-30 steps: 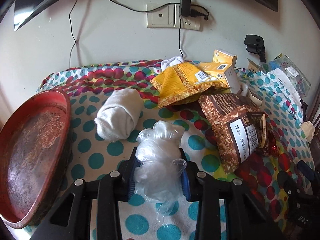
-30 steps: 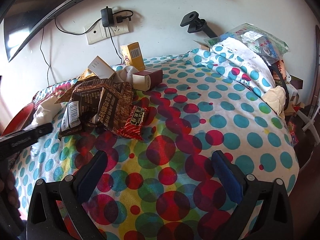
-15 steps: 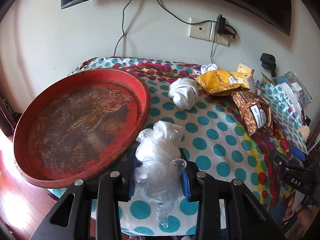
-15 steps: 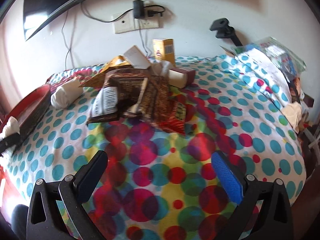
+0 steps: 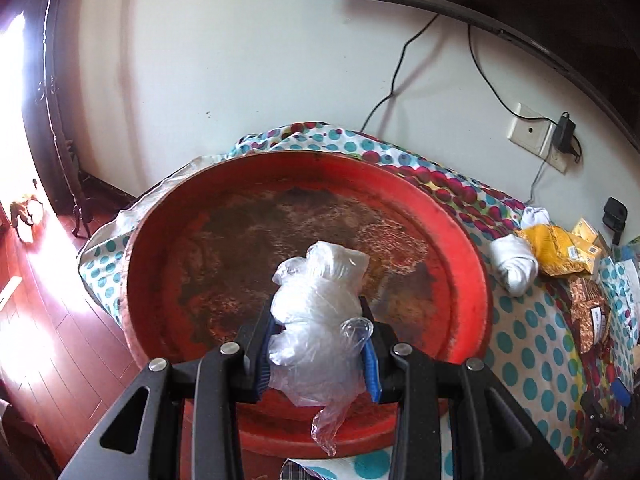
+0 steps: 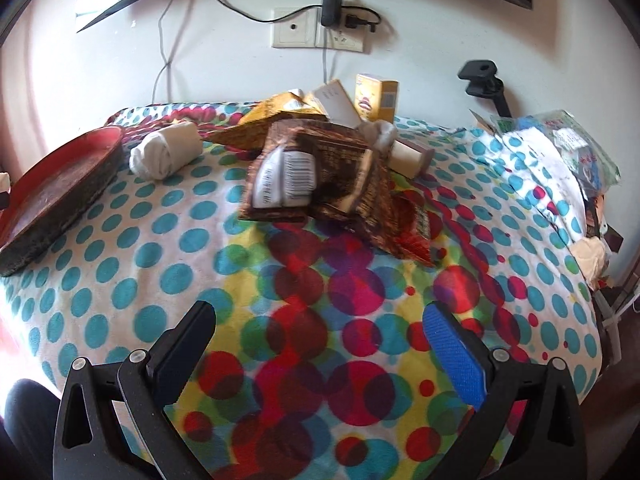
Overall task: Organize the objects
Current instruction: 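Carry the plastic bag into the red basin and open the left gripper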
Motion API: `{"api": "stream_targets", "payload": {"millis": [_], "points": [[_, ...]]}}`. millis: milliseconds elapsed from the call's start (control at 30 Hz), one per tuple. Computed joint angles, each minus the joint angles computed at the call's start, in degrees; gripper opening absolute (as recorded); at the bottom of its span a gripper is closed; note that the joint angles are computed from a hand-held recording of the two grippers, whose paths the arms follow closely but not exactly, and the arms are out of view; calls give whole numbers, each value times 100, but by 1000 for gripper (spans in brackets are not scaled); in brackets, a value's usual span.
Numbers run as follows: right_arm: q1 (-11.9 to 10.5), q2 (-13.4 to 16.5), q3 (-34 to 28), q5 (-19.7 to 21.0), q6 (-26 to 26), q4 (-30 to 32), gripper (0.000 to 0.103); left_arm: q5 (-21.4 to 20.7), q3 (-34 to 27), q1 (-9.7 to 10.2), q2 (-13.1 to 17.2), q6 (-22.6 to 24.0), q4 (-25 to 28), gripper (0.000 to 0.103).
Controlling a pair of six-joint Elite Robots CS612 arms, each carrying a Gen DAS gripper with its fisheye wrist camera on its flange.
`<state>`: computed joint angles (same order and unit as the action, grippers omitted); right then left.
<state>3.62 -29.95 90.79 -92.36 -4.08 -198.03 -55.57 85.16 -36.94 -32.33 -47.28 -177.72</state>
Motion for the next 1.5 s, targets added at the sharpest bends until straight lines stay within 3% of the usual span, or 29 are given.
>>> {"api": "stream_targets", "payload": {"millis": [167,400,500,800,1033,1100,1167,1200,1233,1267,1400,1500], "points": [[143,19,-292,79,-124,205,103,50,-59,92,35,-3,89,36],[199,65,-395,38,10,422,103,-231,-168,230,142,-36,236,36],[231,89,-367,-222,-137,310,103,-301,-177,260,166,-59,291,36],[25,63,-144,-339,200,261,103,-320,-230,286,221,-146,445,36],[30,50,-193,-219,188,184,103,-395,-246,279,229,-78,451,37],[77,58,-307,-156,194,269,103,-342,-271,265,242,-14,448,41],[132,79,-452,-23,226,336,103,-338,-256,249,250,72,318,68],[168,98,-546,45,226,352,103,-307,-245,231,250,170,232,76],[211,128,-657,90,208,380,103,-281,-236,216,240,232,209,94],[267,171,-798,96,150,429,103,-258,-215,202,228,246,154,101],[485,397,-1421,-162,-136,770,103,-141,-127,161,168,274,-24,101],[538,549,-1830,-40,-41,1047,103,25,-83,128,140,236,-157,101]]}}
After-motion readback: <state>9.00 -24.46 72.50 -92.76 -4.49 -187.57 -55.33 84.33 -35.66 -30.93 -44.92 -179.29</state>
